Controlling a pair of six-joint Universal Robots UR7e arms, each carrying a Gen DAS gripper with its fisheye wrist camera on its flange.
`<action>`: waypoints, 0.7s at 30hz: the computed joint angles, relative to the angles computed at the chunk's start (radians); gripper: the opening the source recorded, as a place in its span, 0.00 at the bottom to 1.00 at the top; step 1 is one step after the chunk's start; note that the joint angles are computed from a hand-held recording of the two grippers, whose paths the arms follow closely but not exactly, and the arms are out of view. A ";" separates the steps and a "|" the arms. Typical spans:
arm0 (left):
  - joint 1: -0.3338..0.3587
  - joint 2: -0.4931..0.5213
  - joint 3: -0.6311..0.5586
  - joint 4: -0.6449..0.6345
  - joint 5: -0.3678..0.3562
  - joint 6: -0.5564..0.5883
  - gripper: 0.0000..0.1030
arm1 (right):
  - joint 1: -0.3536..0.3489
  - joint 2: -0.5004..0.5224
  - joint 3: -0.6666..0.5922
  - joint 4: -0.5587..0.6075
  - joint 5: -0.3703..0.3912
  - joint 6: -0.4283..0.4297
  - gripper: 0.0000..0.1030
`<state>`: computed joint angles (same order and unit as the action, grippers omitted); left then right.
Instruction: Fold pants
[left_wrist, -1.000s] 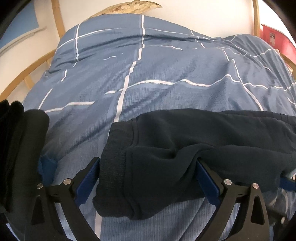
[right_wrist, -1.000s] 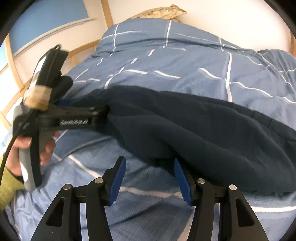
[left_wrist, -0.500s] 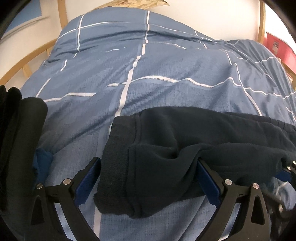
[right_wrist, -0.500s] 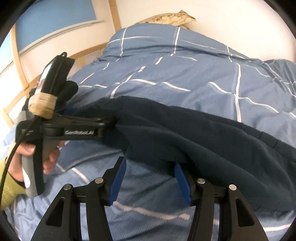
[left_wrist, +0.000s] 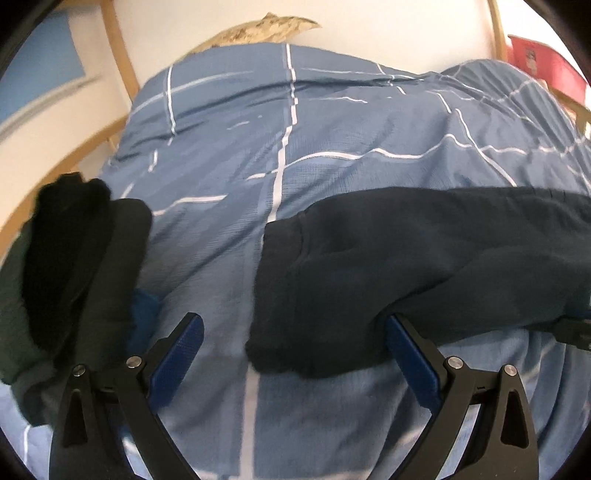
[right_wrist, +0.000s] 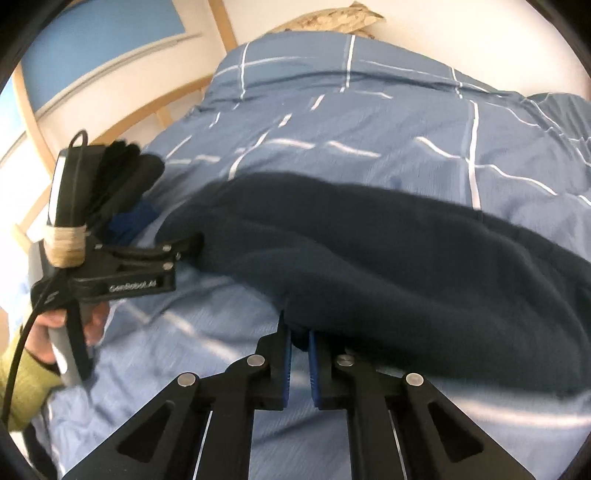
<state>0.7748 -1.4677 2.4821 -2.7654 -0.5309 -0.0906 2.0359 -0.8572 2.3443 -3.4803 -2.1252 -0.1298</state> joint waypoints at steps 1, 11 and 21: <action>-0.007 -0.019 0.012 0.022 0.006 -0.012 0.97 | 0.009 -0.002 0.005 0.014 -0.010 0.017 0.08; -0.017 -0.171 0.045 0.269 0.021 -0.156 0.96 | -0.005 0.046 0.011 0.029 -0.049 0.131 0.09; -0.012 -0.251 0.074 0.130 -0.072 -0.058 0.95 | 0.018 0.083 0.006 -0.014 -0.106 0.197 0.11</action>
<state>0.7628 -1.7190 2.5563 -2.6357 -0.6029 -0.1488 2.0543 -0.7739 2.3501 -3.4939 -2.2315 0.0676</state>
